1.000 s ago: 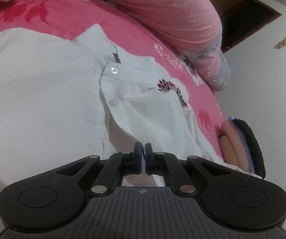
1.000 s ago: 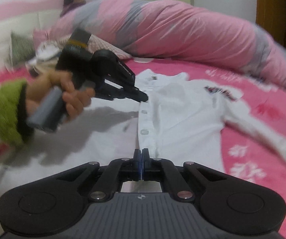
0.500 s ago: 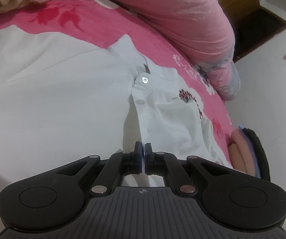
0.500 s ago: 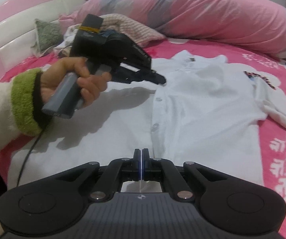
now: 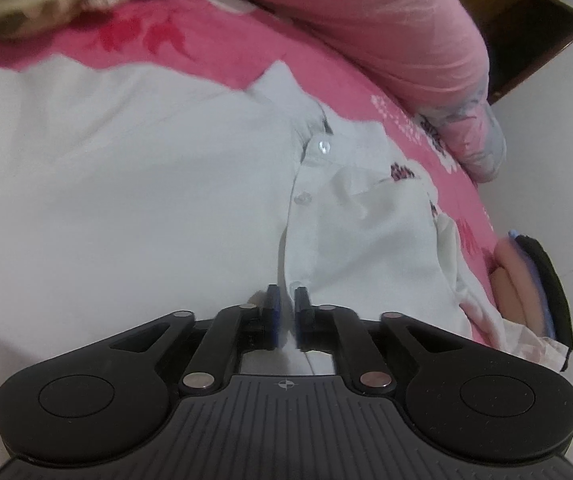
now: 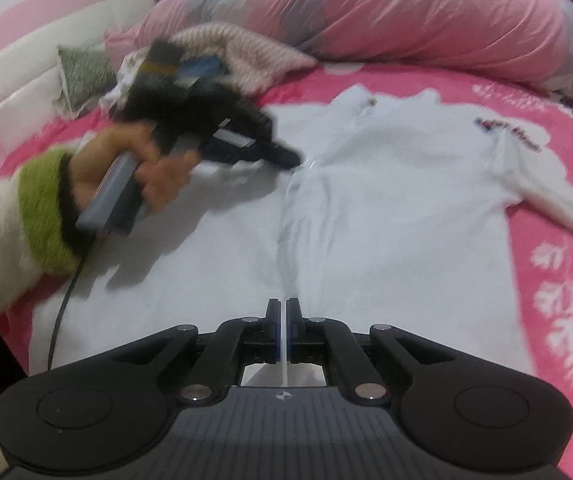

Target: Fold clothes

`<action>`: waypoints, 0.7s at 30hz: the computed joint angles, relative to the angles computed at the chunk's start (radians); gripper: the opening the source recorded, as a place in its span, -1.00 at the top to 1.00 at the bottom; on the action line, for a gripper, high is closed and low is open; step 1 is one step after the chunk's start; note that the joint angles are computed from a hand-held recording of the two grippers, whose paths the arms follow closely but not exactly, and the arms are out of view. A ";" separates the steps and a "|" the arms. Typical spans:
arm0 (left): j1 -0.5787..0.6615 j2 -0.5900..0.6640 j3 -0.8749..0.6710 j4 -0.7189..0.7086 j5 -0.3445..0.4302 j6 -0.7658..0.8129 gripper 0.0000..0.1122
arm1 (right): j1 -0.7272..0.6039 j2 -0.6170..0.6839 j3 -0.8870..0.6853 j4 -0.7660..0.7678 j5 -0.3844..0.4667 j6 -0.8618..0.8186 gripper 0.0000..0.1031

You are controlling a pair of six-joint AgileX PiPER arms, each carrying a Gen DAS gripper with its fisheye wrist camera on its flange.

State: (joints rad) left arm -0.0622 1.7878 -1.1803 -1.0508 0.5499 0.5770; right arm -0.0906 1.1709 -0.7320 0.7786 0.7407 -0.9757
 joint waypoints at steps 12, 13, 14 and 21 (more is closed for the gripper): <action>-0.134 -0.090 0.142 -0.129 -0.141 0.369 0.80 | 0.139 0.502 -0.634 -0.147 -0.103 0.262 0.92; -0.136 -0.080 0.147 -0.149 -0.137 0.392 0.80 | 0.156 0.564 -0.708 -0.181 -0.108 0.293 0.92; -0.136 -0.077 0.157 -0.179 -0.134 0.421 0.80 | 0.172 0.617 -0.767 -0.221 -0.113 0.318 0.92; -0.097 -0.080 0.258 -0.496 -0.087 0.754 0.80 | 0.250 1.019 -1.305 -0.699 -0.001 0.705 0.92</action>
